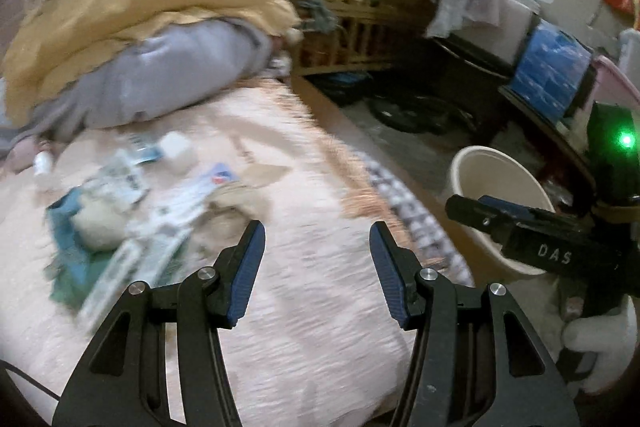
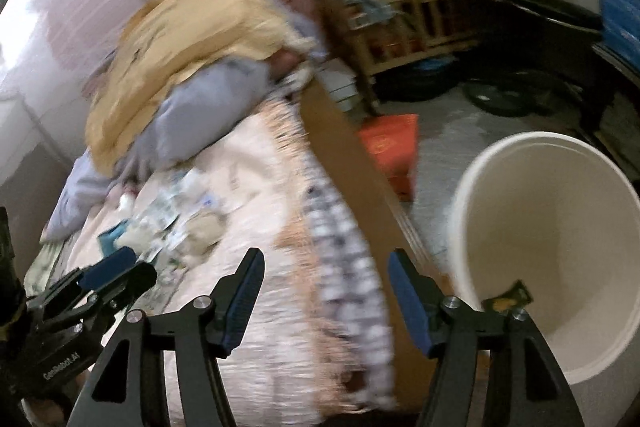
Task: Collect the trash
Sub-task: 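Carry both items to the white bucket and open both grippers over it, then return both tools to the bed above the remaining trash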
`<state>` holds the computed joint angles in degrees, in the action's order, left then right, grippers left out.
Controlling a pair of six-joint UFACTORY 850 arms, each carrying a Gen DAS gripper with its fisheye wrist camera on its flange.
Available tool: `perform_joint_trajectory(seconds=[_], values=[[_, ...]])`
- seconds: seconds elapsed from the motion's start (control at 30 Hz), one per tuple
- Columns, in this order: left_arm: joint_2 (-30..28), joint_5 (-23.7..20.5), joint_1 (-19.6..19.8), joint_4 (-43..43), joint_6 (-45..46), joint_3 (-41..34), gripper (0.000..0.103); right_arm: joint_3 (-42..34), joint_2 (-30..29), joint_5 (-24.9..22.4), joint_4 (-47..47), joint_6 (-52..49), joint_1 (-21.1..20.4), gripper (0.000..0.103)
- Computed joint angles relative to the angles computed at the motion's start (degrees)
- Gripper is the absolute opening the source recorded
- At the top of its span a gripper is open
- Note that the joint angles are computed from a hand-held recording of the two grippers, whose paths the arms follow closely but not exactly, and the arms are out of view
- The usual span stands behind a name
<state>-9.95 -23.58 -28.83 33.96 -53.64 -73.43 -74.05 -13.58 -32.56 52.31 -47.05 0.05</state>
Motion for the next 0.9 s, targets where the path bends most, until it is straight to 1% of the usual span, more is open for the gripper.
perform_joint_trajectory(seconds=[0.17, 0.33, 0.47, 0.57, 0.67, 0.77, 0.83, 0.9], values=[[5.79, -2.14, 2.22, 7.79, -7.64, 6.14, 0.053, -0.96, -0.72, -0.86, -2.20, 0.26, 4.66, 0.062], [10.97, -3.60, 5.85, 9.52, -9.09, 11.72, 0.053, -2.58, -2.10, -2.19, -2.29, -0.88, 8.97, 0.064], [14.11, -4.78, 9.85, 9.50, -9.71, 15.53, 0.053, -5.46, -4.33, -3.96, -3.07, -0.89, 12.42, 0.064], [15.80, -4.81, 13.89, 7.15, -8.86, 17.80, 0.053, -7.81, -5.98, -4.67, -3.86, -0.82, 14.55, 0.064], [16.80, -3.56, 17.25, 4.28, -7.15, 18.98, 0.053, -10.51, -8.07, -5.37, -4.31, -1.03, 16.45, 0.064], [17.09, -1.15, 20.42, 1.88, -5.27, 19.47, 0.053, -13.66, -10.29, -5.83, -4.26, -0.80, 17.60, 0.065], [16.22, 0.97, 22.61, -2.17, -1.23, 18.86, 0.053, -17.36, -12.98, -7.31, -5.10, -0.17, 18.43, 0.065], [14.06, 1.63, 24.39, -7.04, 4.42, 16.76, 0.053, -21.82, -16.30, -9.09, -6.87, 1.31, 19.54, 0.065]])
